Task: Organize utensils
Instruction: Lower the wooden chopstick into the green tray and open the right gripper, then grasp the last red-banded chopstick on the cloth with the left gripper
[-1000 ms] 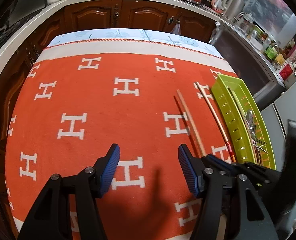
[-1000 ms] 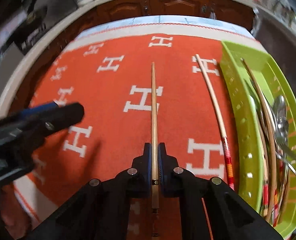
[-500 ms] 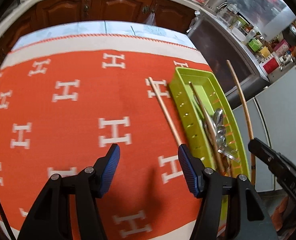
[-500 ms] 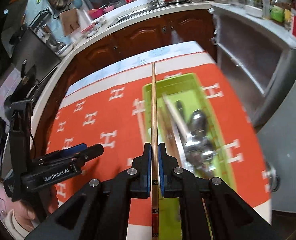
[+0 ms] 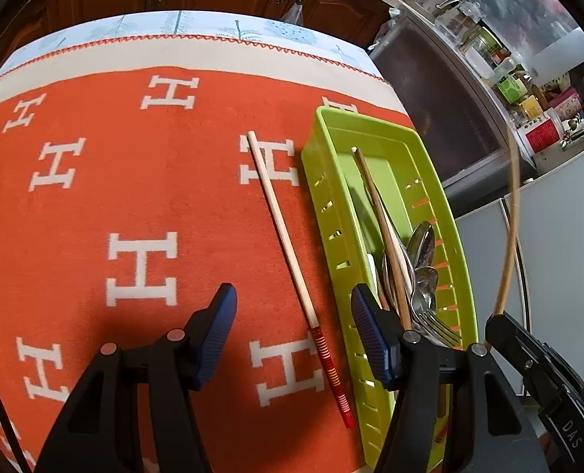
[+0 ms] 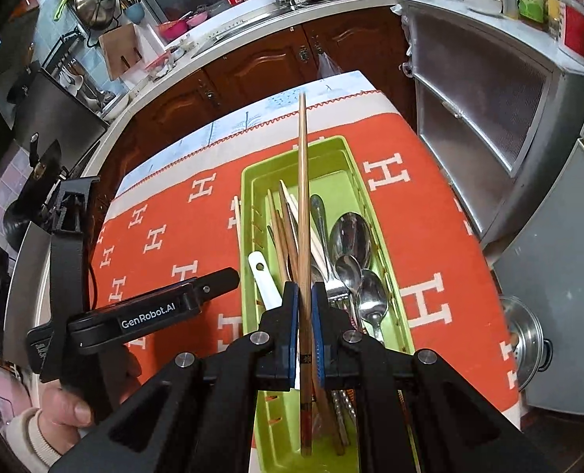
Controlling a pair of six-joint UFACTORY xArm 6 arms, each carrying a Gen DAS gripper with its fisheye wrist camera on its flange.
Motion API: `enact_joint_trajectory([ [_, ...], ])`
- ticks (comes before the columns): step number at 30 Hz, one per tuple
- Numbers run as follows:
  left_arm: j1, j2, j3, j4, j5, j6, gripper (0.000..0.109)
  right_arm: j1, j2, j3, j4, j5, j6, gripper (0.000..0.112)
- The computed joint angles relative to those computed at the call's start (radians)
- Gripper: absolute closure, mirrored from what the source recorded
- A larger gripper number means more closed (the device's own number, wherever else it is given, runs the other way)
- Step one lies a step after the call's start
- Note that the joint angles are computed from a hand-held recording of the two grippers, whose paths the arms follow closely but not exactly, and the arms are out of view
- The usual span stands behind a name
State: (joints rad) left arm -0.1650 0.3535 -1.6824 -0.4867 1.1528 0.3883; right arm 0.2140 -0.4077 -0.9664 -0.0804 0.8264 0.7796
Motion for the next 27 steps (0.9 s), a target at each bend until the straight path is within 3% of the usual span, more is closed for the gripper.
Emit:
enact_joint_trajectory([
  [7,-0.017,0.019,0.001,0.021,-0.018,-0.020,0.050,-0.003,-0.001,0.027,-0.025,0.000,0.006,0.104],
  [11,-0.031,0.028,0.000,0.035,-0.035,-0.035,0.050,0.008,0.002,0.029,-0.043,-0.006,0.023,0.092],
  [18,-0.048,0.011,0.033,0.062,-0.083,-0.042,0.052,0.022,-0.001,0.022,-0.091,0.002,0.058,0.091],
  [27,-0.098,-0.048,0.131,0.196,-0.192,-0.006,0.059,0.051,-0.007,0.016,-0.143,0.038,0.092,0.091],
])
